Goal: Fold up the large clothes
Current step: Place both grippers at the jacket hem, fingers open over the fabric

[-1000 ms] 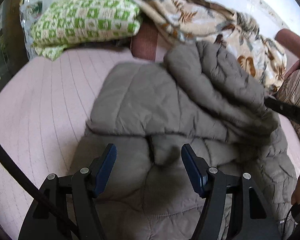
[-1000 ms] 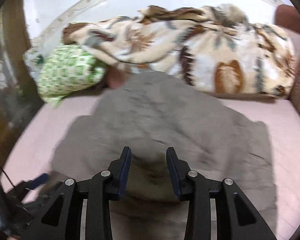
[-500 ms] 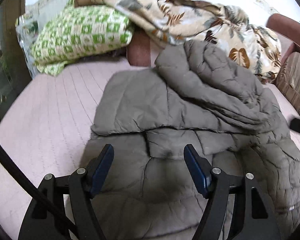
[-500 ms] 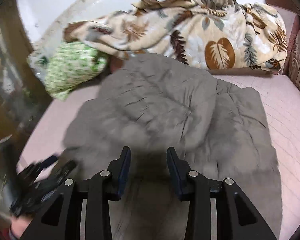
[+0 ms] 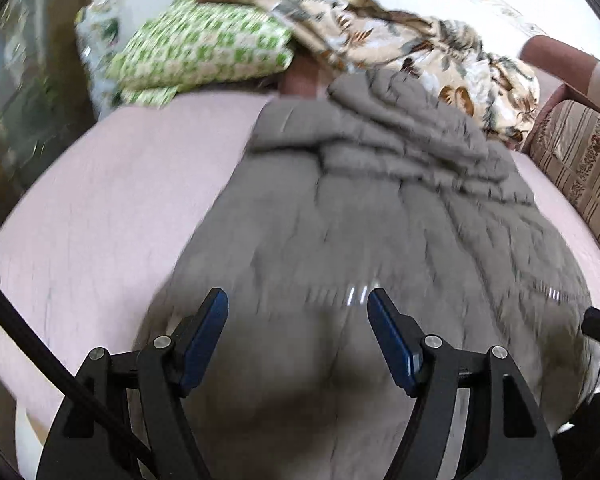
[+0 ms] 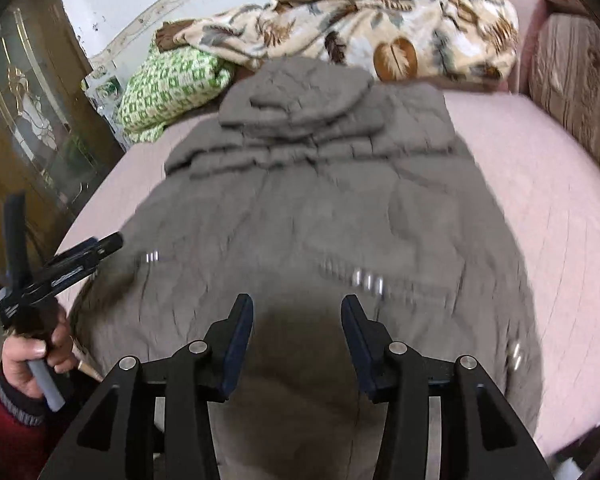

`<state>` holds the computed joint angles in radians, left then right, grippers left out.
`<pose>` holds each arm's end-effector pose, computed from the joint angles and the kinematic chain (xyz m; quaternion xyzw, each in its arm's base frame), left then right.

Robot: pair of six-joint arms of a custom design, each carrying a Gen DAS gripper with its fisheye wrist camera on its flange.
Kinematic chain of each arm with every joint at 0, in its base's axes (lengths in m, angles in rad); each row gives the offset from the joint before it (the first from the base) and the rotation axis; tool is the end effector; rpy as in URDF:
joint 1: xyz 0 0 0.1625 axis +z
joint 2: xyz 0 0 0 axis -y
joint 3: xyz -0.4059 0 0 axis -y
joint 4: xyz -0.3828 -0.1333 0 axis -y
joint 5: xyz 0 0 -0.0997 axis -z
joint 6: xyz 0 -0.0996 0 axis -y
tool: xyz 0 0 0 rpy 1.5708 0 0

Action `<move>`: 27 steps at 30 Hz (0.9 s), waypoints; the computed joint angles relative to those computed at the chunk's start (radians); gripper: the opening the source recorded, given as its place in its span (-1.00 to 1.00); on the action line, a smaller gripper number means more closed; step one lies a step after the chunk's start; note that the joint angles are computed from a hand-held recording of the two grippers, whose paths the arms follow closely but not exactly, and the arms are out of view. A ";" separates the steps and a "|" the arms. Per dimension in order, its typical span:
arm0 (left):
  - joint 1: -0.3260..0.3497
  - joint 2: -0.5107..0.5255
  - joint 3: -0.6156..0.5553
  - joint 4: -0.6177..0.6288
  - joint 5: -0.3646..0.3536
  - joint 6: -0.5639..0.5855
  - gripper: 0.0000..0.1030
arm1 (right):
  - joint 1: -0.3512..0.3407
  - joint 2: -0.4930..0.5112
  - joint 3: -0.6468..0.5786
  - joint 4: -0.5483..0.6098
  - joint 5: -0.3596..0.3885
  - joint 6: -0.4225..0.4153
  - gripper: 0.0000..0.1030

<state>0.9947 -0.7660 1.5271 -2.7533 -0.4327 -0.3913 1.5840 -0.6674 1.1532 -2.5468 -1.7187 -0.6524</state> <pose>-0.1816 -0.6902 0.1825 -0.0362 0.8307 -0.4010 0.3845 0.1291 -0.7900 0.1950 0.2991 -0.9202 0.2072 0.1441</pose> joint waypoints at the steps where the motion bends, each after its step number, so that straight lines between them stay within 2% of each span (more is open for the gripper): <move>1: -0.002 -0.021 0.041 0.031 0.002 -0.061 0.39 | -0.006 -0.010 0.031 -0.032 -0.003 0.003 -0.03; 4: 0.000 -0.045 0.095 0.133 -0.002 -0.168 0.39 | -0.011 -0.016 0.092 -0.111 -0.032 -0.025 -0.03; 8: -0.003 -0.001 0.101 0.110 0.068 -0.092 0.51 | -0.021 0.009 0.137 -0.183 -0.096 -0.071 0.01; 11: -0.007 0.042 0.099 0.035 0.136 -0.007 0.59 | -0.033 0.011 0.156 -0.232 -0.073 -0.076 0.08; 19: -0.007 0.066 0.105 -0.069 0.166 0.044 0.64 | -0.053 -0.003 0.178 -0.239 -0.013 -0.086 0.17; 23: -0.008 0.077 0.114 -0.148 0.170 0.096 0.66 | -0.061 -0.003 0.186 -0.248 0.019 -0.102 0.32; 27: -0.007 0.089 0.110 -0.183 0.184 0.106 0.70 | -0.059 0.000 0.187 -0.255 0.019 -0.121 0.40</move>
<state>0.9874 -0.6766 1.6375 -2.9363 -0.2490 -0.2854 1.5251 -0.6677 1.3402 -2.8015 -1.6998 -0.7733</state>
